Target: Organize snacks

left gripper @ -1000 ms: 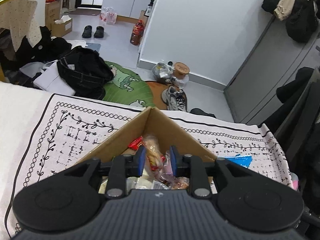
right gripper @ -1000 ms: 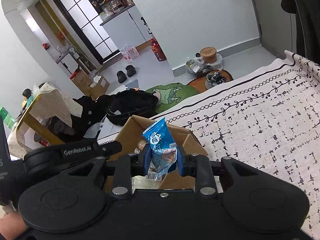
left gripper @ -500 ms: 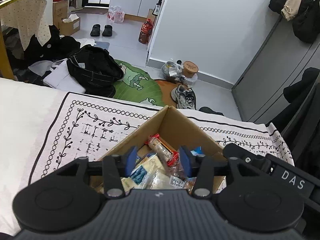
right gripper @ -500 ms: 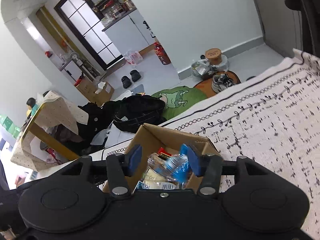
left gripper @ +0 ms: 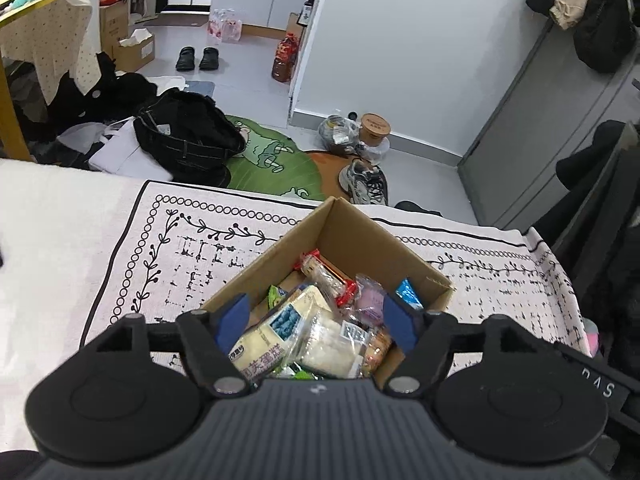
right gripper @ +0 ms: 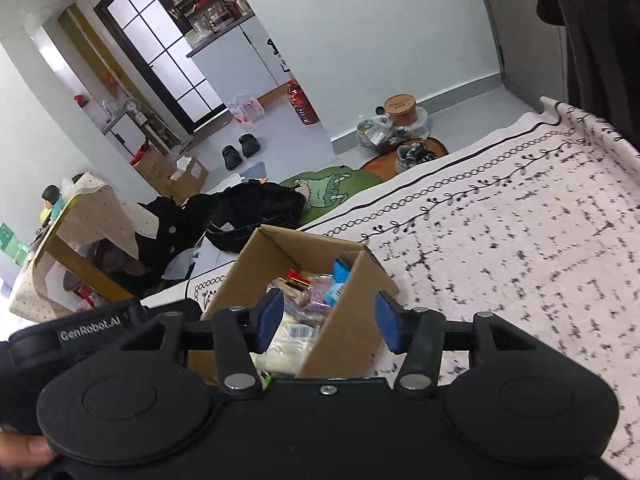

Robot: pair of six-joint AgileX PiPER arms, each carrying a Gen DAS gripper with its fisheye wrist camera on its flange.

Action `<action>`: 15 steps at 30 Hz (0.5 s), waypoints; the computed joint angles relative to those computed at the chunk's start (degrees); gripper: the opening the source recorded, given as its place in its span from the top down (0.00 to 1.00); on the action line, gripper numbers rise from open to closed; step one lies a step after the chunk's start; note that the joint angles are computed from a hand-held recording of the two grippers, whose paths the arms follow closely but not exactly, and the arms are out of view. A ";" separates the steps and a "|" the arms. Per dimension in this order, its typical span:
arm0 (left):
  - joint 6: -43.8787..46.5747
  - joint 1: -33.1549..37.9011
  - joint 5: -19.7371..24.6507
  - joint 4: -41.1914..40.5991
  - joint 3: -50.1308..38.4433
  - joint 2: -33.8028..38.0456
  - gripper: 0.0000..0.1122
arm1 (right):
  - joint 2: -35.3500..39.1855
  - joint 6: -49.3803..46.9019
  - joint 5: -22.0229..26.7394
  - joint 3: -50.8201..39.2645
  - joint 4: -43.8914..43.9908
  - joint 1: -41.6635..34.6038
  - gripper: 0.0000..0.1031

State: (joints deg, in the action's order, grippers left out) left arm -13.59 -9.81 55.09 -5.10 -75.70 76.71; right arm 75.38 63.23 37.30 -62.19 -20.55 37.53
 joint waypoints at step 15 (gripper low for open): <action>4.17 -1.00 3.28 -1.61 0.44 -7.31 0.13 | -10.00 12.40 17.15 0.37 -13.17 10.54 0.21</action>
